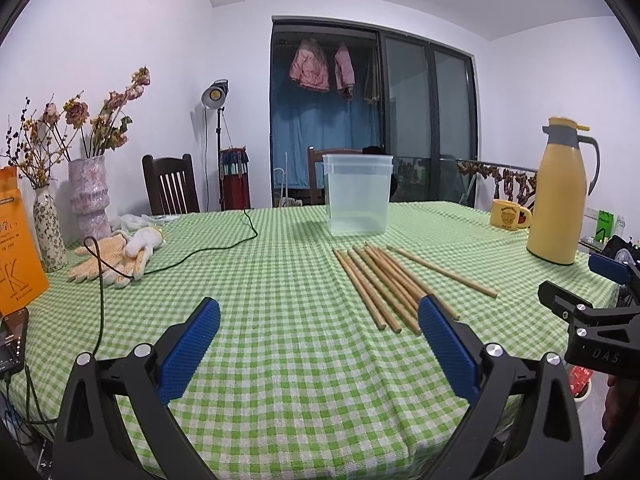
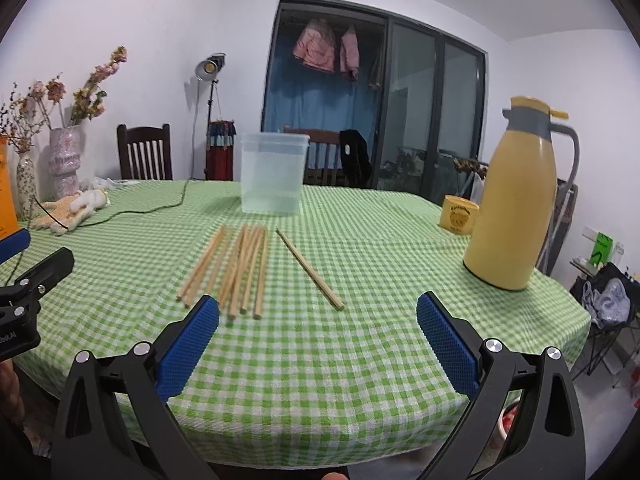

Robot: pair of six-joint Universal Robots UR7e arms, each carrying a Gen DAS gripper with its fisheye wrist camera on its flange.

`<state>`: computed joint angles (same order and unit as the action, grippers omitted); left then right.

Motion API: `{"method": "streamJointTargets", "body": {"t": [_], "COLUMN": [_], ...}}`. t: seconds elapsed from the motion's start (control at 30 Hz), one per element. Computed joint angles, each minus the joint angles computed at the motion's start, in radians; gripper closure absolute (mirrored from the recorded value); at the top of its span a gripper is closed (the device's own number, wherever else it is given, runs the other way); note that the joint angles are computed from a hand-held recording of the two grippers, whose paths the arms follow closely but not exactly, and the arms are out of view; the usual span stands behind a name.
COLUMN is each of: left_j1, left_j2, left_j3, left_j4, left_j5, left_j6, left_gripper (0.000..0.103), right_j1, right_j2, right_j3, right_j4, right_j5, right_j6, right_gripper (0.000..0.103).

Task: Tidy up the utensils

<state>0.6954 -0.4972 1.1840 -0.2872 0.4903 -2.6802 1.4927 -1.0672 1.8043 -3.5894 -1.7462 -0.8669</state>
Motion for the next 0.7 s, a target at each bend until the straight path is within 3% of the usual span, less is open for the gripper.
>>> {"method": "streamJointTargets", "body": {"t": [0.23, 0.33, 0.43, 0.57, 0.63, 0.7], "left_j1": [0.031, 0.044, 0.058, 0.079, 0.087, 0.094], "left_j2": [0.063, 0.105, 0.143, 0.2, 0.24, 0.281], "left_j3": [-0.129, -0.221, -0.306, -0.446, -0.527, -0.609], "left_j4": [0.14, 0.23, 0.334, 0.562, 0.645, 0.715], "left_j5": [0.015, 0.011, 0.03, 0.136, 0.153, 0.155], "left_j6": [-0.063, -0.097, -0.129, -0.254, -0.286, -0.303], "left_gripper": [0.007, 0.007, 0.007, 0.007, 0.007, 0.012], "right_j1": [0.0, -0.005, -0.031, -0.028, -0.018, -0.02], "right_j2": [0.052, 0.061, 0.049, 0.064, 0.085, 0.093], "right_j3": [-0.093, -0.154, -0.19, -0.255, -0.285, -0.307], "right_j4": [0.033, 0.152, 0.294, 0.427, 0.436, 0.463], "right_j5": [-0.058, -0.067, 0.025, -0.033, -0.088, -0.084], "right_j6": [0.031, 0.063, 0.068, 0.053, 0.027, 0.018], "right_gripper": [0.008, 0.008, 0.008, 0.008, 0.008, 0.008]}}
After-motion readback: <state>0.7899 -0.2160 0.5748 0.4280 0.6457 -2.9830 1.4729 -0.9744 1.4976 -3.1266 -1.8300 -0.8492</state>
